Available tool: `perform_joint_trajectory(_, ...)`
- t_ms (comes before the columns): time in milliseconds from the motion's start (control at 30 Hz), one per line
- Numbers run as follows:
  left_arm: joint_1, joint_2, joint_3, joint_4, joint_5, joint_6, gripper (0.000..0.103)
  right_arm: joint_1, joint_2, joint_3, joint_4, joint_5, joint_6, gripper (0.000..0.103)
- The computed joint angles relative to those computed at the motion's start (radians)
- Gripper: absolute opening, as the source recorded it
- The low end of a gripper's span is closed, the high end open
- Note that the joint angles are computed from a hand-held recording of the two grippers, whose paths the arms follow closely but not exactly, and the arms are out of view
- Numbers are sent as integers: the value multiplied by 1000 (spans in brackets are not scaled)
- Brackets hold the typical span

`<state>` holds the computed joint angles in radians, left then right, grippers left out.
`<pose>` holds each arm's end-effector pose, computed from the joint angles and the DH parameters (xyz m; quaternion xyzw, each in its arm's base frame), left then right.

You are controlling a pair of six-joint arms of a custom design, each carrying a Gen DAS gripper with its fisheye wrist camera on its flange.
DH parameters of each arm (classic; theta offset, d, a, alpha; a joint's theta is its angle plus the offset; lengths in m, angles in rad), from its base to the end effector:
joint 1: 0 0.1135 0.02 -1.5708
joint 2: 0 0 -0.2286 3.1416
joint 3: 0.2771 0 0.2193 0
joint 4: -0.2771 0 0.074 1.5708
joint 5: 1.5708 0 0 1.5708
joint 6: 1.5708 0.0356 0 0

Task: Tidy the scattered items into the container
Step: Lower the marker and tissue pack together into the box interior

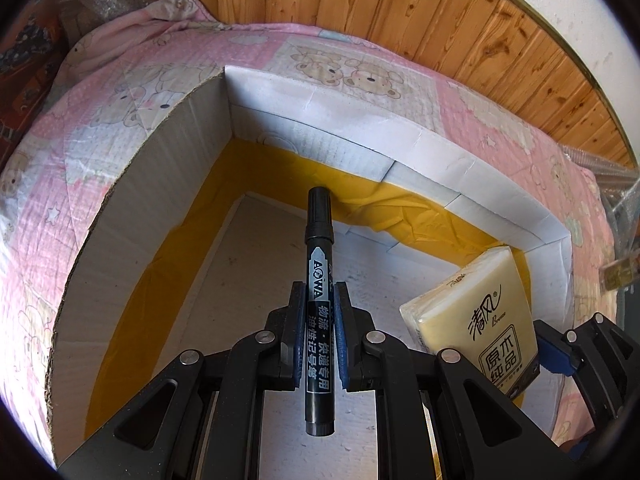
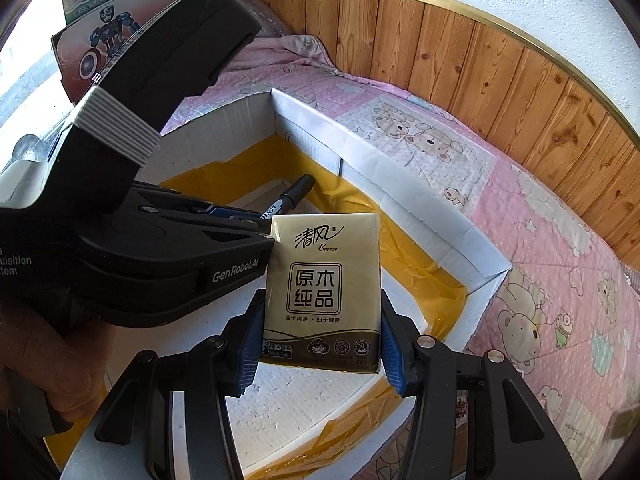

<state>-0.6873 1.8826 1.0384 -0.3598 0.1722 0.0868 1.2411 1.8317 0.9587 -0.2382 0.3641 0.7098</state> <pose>0.2390 -0.2041 0.1115 0.3843 0.9012 -0.1345 0.1486 0.1117 0.2874 0.1151 -0.2116 0.9349 0.0866 0.2716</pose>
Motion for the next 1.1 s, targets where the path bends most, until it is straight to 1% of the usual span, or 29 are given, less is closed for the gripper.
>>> perform_joint_trajectory(200,-10,11,1,6,-16,-12,14,-1,17,26,-31,3,1,52)
perform_joint_trajectory(433,-9,4,1,2,-12,-23,14,1,18,45,-73,4,4,52)
perform_joint_trajectory(700,-24,23,12,-10,-40,-31,14,15,54,87,-126,20,10,52)
perform_joint_trajectory(933,-26,29,14,-21,-30,-38,14,33,91,137,-191,49,15,51)
perform_joint_trajectory(1100,-11,47,26,-24,-33,-44,14,23,87,143,-203,37,10,51)
